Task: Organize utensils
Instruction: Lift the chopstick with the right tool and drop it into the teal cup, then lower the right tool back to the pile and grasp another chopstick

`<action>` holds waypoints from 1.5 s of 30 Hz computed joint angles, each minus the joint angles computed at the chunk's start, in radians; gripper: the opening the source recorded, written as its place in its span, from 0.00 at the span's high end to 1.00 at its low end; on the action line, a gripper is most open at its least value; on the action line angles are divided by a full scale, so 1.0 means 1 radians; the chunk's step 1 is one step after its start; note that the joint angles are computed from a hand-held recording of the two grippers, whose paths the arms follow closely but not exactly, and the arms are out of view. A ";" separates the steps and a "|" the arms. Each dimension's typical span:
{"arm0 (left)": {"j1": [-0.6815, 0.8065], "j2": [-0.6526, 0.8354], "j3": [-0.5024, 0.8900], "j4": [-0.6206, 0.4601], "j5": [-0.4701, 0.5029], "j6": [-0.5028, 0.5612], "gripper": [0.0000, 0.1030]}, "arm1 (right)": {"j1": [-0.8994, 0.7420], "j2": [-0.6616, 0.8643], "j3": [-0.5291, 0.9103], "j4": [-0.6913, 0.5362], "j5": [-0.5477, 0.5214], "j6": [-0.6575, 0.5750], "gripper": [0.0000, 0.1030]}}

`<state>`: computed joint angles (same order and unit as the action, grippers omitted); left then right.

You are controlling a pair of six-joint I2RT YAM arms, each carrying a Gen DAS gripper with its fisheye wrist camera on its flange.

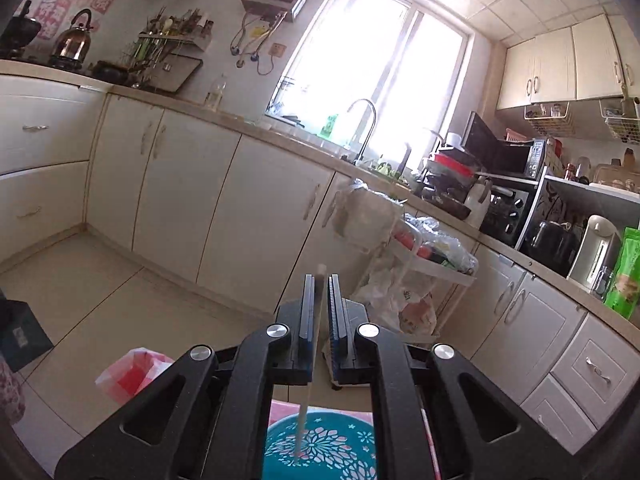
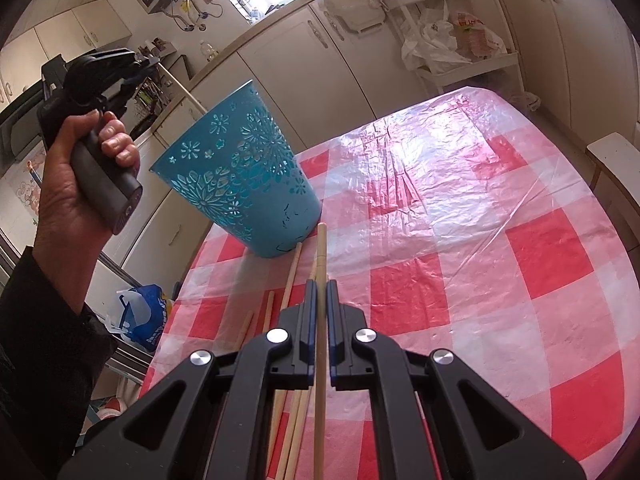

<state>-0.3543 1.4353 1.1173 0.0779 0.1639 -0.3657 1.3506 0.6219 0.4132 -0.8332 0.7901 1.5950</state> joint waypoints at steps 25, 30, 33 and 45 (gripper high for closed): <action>0.222 -0.536 -0.479 -0.208 0.058 0.320 0.21 | -0.380 0.025 0.298 0.389 -0.046 -0.746 0.94; 0.261 -0.522 -0.528 -0.189 0.107 0.344 0.20 | -0.616 0.226 0.427 0.610 -0.199 -0.945 0.94; 0.300 -0.486 -0.522 -0.187 0.140 0.339 0.19 | -0.721 0.354 0.481 0.709 -0.252 -0.989 0.94; 0.406 -0.457 -0.497 -0.208 0.227 0.327 0.18 | -0.798 0.605 0.596 0.615 -0.325 -0.963 0.94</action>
<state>0.0519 0.9788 0.6198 -0.1303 0.3906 -0.0388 0.5527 1.2265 1.0090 -0.2181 0.4654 0.6323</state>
